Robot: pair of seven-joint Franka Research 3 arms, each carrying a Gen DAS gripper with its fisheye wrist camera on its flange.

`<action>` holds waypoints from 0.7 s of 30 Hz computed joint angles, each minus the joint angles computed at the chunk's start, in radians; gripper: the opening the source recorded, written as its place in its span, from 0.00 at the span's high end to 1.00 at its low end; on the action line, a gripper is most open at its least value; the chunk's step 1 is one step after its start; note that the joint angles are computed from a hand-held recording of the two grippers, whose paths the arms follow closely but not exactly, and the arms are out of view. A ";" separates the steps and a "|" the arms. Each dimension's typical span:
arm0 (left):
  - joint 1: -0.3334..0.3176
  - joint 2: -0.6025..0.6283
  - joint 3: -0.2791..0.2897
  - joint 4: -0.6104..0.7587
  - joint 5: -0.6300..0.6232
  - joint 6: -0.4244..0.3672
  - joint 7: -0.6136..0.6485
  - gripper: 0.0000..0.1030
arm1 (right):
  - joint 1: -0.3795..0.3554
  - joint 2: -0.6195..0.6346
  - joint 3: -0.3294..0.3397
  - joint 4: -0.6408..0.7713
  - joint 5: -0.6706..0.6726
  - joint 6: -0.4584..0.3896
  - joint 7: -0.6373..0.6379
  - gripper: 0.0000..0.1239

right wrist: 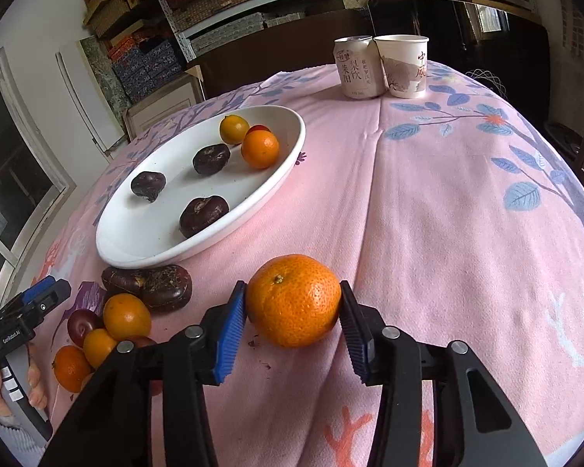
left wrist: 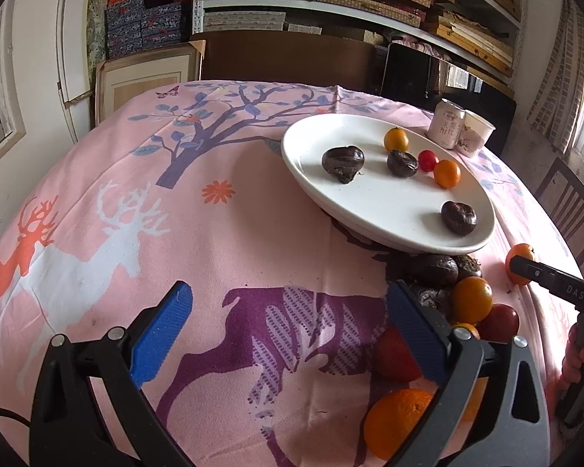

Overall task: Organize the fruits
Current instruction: 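Close right gripper on large orange while left gripper closes on red plum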

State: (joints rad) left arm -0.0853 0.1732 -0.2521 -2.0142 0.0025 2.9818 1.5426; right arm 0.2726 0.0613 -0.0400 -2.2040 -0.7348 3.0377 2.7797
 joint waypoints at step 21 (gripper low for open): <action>-0.053 -0.015 0.073 -0.015 -0.075 -0.024 0.069 0.04 | -0.012 -0.015 -0.003 -0.013 -0.091 0.038 0.099 0.62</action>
State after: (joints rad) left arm -0.1382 0.1579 -0.1789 -2.0288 -0.0722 2.9580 1.6121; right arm 0.2605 0.0466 -0.0430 -2.2169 -0.8262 3.0757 2.8792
